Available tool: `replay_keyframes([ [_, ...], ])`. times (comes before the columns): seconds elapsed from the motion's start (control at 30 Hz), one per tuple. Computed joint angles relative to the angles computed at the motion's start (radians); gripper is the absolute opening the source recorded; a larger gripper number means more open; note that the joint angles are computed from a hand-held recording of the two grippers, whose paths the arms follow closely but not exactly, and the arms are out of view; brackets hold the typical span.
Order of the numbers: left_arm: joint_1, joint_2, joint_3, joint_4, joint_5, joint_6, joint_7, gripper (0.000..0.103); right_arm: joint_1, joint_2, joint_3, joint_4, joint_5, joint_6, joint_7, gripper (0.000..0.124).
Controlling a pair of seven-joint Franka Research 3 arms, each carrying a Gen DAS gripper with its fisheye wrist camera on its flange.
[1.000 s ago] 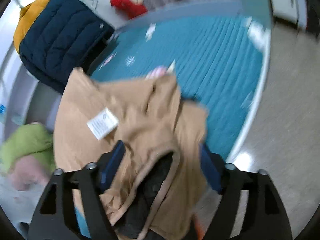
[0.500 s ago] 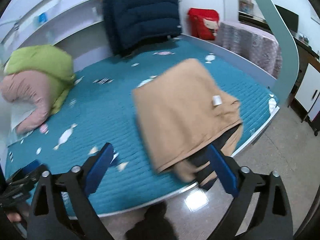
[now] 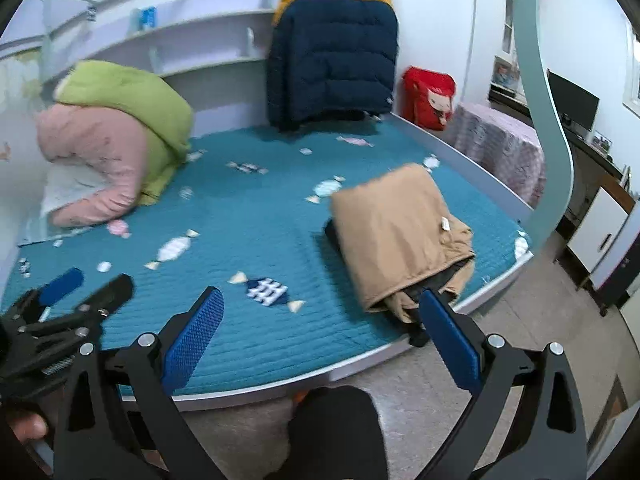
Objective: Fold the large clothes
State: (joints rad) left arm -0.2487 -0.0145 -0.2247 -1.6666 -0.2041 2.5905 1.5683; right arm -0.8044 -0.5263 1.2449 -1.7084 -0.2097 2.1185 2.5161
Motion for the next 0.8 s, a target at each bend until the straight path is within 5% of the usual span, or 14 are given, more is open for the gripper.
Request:
replay_keyframes([
  [0.3, -0.013, -0.153, 0.037, -0.096, 0.019, 0.039, -0.012, 0.098, -0.068, -0.143, 0.019, 0.117, 0.023, -0.028, -0.062, 0.095],
  [0.8, -0.015, -0.329, 0.049, -0.195, 0.204, 0.138, -0.142, 0.098, -0.039, -0.326, -0.102, 0.112, 0.165, 0.047, -0.180, 0.095],
])
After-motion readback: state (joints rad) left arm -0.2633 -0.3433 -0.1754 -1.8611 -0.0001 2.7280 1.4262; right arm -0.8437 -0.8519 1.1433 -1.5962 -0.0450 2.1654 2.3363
